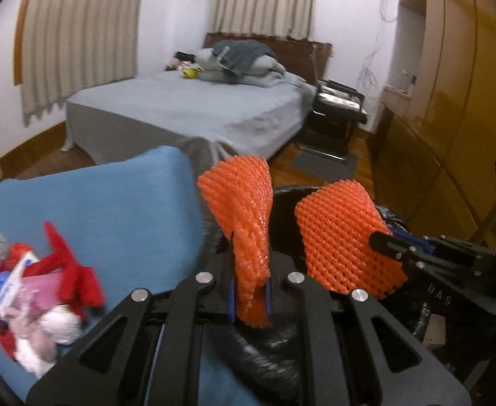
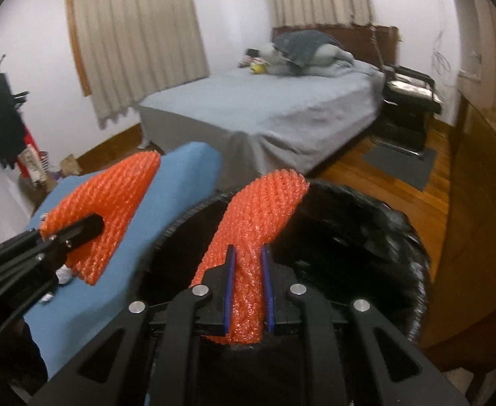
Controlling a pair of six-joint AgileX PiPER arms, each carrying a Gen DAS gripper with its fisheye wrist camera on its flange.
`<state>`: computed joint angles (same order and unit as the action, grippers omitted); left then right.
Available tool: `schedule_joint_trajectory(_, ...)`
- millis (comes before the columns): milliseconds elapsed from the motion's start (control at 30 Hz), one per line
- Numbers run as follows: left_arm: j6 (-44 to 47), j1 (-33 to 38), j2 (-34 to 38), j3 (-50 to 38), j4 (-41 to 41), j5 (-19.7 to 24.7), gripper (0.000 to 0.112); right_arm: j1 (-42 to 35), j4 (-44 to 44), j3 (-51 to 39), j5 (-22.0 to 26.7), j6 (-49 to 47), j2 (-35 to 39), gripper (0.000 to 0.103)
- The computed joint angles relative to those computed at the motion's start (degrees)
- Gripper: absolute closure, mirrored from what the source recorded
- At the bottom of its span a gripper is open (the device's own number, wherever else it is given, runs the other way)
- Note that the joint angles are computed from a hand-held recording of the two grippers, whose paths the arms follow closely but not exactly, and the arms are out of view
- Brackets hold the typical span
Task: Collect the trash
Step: 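Carry the orange mesh to the bin with the left tool and release, then grasp the red cloth with the left tool while the right tool grasps red cloth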
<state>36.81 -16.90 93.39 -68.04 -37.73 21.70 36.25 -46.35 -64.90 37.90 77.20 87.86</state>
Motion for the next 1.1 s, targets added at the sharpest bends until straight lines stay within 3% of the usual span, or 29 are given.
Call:
schedule_joint_trajectory(67,0.7,-1.0,2.7,-2.3,-1.5,1.2,0.098,-1.3,-1.1,3.9,-1.5,1.7,-1.6,0.089)
schedule_joint_trajectory(133,0.3,-2.2,4.6,-3.7,-1.7,1.3,0.090,-2.2,-1.0,5.6,-1.6,2.3,-2.0,0.082)
schedule_joint_trajectory(200,0.1,-3.2,6.5,-5.2,-2.0,2.0,0.075,-2.7,-1.1,7.1,-1.9,3.0,-2.5,0.082)
schedule_joint_trajectory(267,-0.1,-3.9,7.3,-5.5,-1.5,1.7,0.072,-3.0,-1.3,8.2,-1.6,3.7,-3.0,0.076)
schedule_joint_trajectory(500,-0.5,-3.0,3.9,-1.5,-0.7,-2.8,0.043,-2.1,-4.6,9.0,-0.8,6.9,-3.8,0.047)
schedule_joint_trajectory(733,-2.6,2.9,-1.9,2.6,3.2,-4.7,0.038,2.1,-8.7,3.7,0.9,10.2,-1.2,0.015)
schedule_joint_trajectory(833,-4.0,7.0,-4.6,4.7,5.8,-5.6,0.037,4.1,-9.4,-0.6,1.1,10.0,1.8,0.010)
schedule_joint_trajectory(1100,-3.8,21.5,-9.2,8.2,8.9,-6.1,0.037,8.3,-6.6,-15.7,-1.4,4.5,13.5,0.009)
